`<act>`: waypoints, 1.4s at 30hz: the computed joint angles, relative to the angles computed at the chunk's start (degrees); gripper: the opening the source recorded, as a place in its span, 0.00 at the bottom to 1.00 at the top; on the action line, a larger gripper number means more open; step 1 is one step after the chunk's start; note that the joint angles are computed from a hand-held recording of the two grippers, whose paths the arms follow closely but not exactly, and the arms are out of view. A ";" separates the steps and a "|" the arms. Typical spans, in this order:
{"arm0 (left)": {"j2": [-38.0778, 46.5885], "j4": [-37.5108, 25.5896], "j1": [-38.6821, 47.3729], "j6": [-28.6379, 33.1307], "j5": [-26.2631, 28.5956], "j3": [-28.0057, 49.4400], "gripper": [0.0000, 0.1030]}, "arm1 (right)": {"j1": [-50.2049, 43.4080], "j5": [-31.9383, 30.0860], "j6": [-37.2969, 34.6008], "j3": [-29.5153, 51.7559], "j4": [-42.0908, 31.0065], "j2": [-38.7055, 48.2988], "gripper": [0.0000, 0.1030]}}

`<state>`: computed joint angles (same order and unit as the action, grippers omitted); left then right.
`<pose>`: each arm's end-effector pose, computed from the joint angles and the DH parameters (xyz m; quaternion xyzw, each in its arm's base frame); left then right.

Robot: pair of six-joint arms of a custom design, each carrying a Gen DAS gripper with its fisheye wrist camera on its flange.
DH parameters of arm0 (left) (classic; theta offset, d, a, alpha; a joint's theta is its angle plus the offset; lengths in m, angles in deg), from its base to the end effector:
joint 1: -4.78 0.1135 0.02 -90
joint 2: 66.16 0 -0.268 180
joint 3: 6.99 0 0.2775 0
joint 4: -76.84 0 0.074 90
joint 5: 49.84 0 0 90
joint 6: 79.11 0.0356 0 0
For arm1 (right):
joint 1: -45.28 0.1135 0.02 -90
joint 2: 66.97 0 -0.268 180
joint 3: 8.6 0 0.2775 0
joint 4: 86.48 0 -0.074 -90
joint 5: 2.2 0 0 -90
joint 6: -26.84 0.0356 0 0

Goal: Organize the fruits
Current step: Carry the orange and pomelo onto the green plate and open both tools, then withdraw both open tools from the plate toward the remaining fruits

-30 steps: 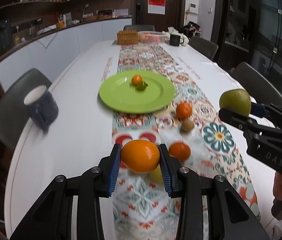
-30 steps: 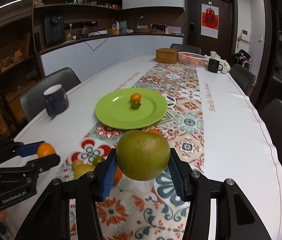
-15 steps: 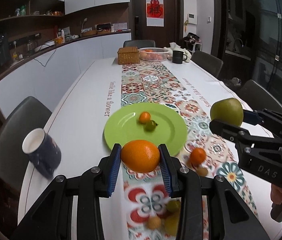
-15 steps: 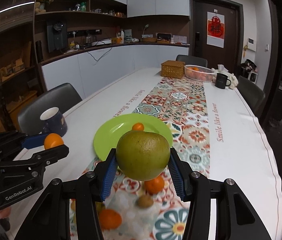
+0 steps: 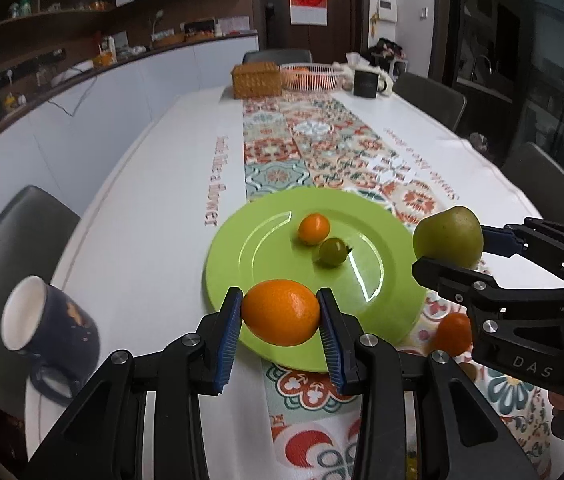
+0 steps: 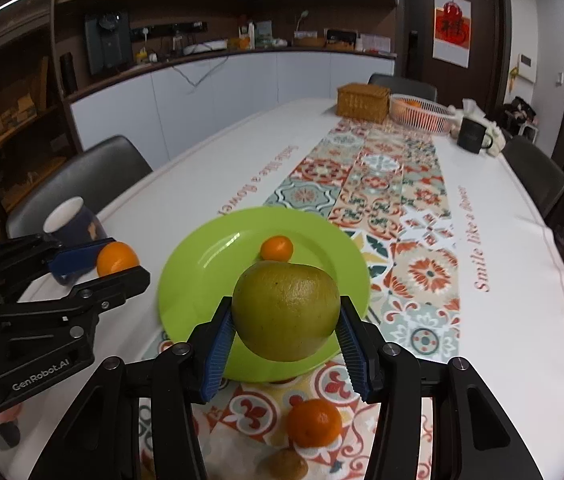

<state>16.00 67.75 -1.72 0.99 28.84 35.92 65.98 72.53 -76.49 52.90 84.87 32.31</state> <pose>0.2698 -0.0237 0.1221 -0.0626 0.9286 0.0408 0.3634 0.3308 0.1350 0.1295 -0.3165 0.8656 0.1468 0.3591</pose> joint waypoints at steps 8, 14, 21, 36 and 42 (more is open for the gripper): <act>8.17 2.95 1.57 1.00 3.18 1.91 0.36 | 0.44 0.61 -0.20 3.94 -0.64 6.83 0.49; 9.56 2.24 0.79 1.94 2.10 2.80 0.53 | 0.35 0.08 -0.09 6.39 -2.35 9.72 0.49; 1.02 0.29 -0.51 -0.36 -1.89 -1.96 0.61 | -0.92 1.11 1.48 0.67 1.98 3.64 0.60; -34.00 -22.67 -17.76 -11.38 -18.67 -10.22 0.84 | -4.34 -1.23 2.58 -18.34 1.14 -25.88 0.72; -44.48 -36.14 -28.97 -18.50 -28.92 -10.30 0.86 | -4.85 -1.39 1.10 -23.54 -3.21 -37.96 0.72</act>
<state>-28.47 31.62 -30.69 -17.51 -0.08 25.62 61.12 71.13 -75.40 29.35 81.67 -5.64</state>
